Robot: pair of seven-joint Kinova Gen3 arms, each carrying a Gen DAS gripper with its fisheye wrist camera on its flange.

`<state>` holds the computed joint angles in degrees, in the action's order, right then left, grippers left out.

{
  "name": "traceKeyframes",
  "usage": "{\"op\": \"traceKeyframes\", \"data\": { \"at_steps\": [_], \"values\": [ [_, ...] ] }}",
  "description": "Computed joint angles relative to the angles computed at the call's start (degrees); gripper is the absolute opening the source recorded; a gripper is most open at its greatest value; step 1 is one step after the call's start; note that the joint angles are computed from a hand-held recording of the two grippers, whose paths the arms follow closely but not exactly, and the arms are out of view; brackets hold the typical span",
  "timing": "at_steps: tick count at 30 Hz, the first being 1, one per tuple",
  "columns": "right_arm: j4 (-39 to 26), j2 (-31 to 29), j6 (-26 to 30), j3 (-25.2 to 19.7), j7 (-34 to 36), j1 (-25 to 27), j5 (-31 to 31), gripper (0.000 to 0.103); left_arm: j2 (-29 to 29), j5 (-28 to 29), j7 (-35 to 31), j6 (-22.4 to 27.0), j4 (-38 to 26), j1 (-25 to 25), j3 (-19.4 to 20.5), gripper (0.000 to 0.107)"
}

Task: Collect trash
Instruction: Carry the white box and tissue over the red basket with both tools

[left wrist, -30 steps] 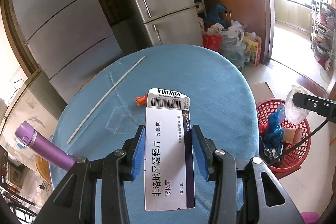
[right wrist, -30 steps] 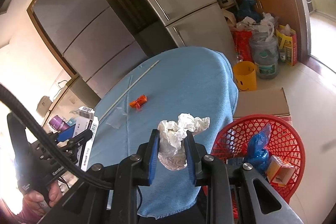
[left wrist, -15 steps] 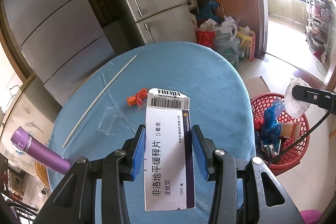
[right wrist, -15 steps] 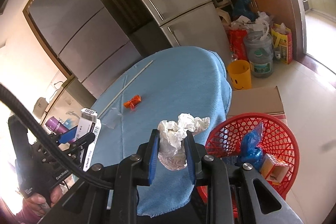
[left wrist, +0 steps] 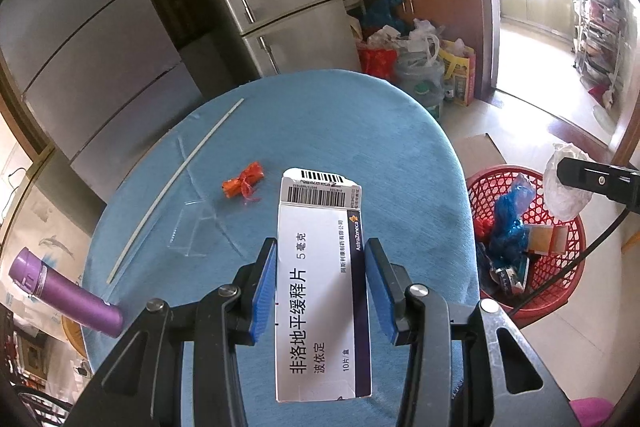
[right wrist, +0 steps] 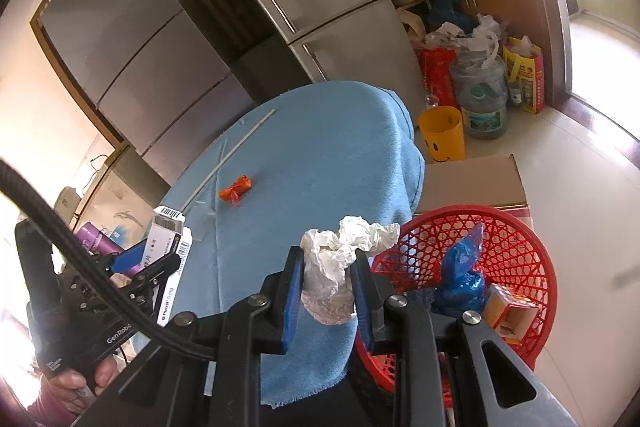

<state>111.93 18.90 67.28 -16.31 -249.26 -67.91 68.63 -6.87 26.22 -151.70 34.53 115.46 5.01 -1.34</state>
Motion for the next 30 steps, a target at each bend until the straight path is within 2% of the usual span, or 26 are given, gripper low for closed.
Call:
{"op": "traceKeyframes", "data": {
  "at_steps": [20,30],
  "values": [
    [2.81,-0.69,0.11,-0.46,-4.24,0.23,-1.37,0.026,1.00,-1.45,0.25,-1.15,0.47,2.85,2.63,0.045],
    [7.01,-1.70,-0.77,-1.27,-10.81,0.63,-1.67,0.026,3.67,-5.99,5.28,-1.97,-0.34,4.61,5.67,0.045]
  ]
}}
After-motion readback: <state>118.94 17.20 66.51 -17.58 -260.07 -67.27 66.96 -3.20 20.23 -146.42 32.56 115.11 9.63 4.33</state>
